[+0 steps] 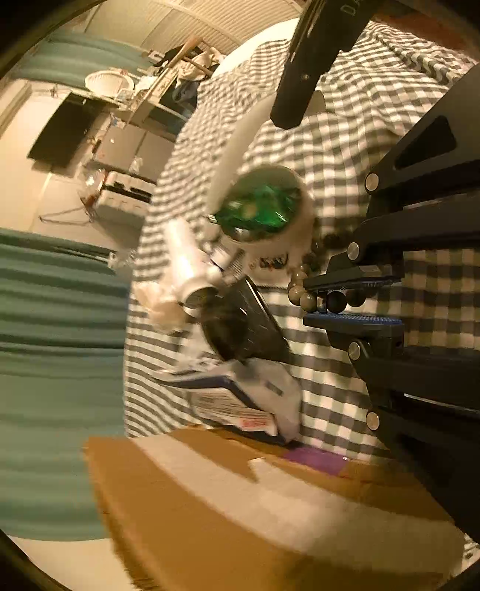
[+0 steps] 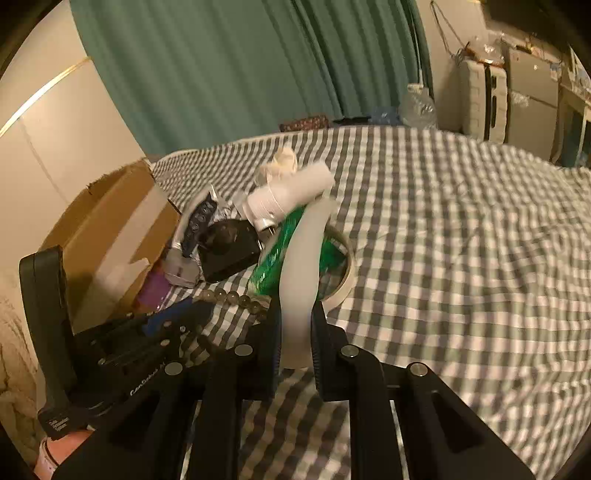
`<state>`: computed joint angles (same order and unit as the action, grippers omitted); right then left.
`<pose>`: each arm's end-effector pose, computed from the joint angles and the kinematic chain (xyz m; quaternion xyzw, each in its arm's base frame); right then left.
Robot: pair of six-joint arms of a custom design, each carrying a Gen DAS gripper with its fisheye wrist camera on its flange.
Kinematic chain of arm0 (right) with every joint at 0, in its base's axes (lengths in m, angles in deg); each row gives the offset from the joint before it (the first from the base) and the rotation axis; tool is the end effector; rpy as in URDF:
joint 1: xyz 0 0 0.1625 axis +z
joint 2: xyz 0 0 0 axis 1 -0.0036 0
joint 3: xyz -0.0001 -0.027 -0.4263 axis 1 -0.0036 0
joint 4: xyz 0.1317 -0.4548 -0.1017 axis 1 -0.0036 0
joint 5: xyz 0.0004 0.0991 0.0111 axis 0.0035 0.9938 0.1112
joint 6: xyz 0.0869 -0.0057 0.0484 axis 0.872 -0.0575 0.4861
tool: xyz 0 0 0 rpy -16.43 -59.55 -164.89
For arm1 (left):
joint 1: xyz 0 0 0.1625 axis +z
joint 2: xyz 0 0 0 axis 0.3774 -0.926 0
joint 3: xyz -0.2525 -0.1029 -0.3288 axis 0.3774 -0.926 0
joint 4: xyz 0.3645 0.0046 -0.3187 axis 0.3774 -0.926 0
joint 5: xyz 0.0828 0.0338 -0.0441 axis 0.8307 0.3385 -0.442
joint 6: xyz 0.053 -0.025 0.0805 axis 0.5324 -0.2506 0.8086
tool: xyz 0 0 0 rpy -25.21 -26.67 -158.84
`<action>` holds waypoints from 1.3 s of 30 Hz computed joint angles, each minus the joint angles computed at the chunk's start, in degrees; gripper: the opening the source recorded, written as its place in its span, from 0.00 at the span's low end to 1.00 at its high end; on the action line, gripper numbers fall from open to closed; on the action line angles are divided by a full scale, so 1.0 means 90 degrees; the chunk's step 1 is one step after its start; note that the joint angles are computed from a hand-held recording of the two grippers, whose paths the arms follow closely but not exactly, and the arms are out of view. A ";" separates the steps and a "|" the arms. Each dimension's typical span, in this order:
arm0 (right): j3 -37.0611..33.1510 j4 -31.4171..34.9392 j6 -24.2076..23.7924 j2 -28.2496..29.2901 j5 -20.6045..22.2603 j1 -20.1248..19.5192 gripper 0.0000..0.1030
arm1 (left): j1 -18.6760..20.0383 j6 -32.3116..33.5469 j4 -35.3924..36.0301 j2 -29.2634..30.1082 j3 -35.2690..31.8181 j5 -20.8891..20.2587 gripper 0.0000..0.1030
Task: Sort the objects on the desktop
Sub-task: 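Grasp the bead bracelet with the left tool while the right tool grasps the white tube, then carry the bracelet and white tube over the cardboard box and release both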
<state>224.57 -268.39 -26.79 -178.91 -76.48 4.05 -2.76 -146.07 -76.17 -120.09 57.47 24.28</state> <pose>0.1304 -0.3551 0.1751 0.1902 -0.9227 0.2803 0.1839 -0.2647 -0.3154 0.0278 0.1603 0.8861 -0.3235 0.2907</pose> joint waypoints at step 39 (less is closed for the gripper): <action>-0.0100 0.2393 0.1344 -0.2948 -0.2956 0.3956 0.14 | -0.1862 -0.0077 0.2514 -0.1662 -0.1105 0.0341 0.11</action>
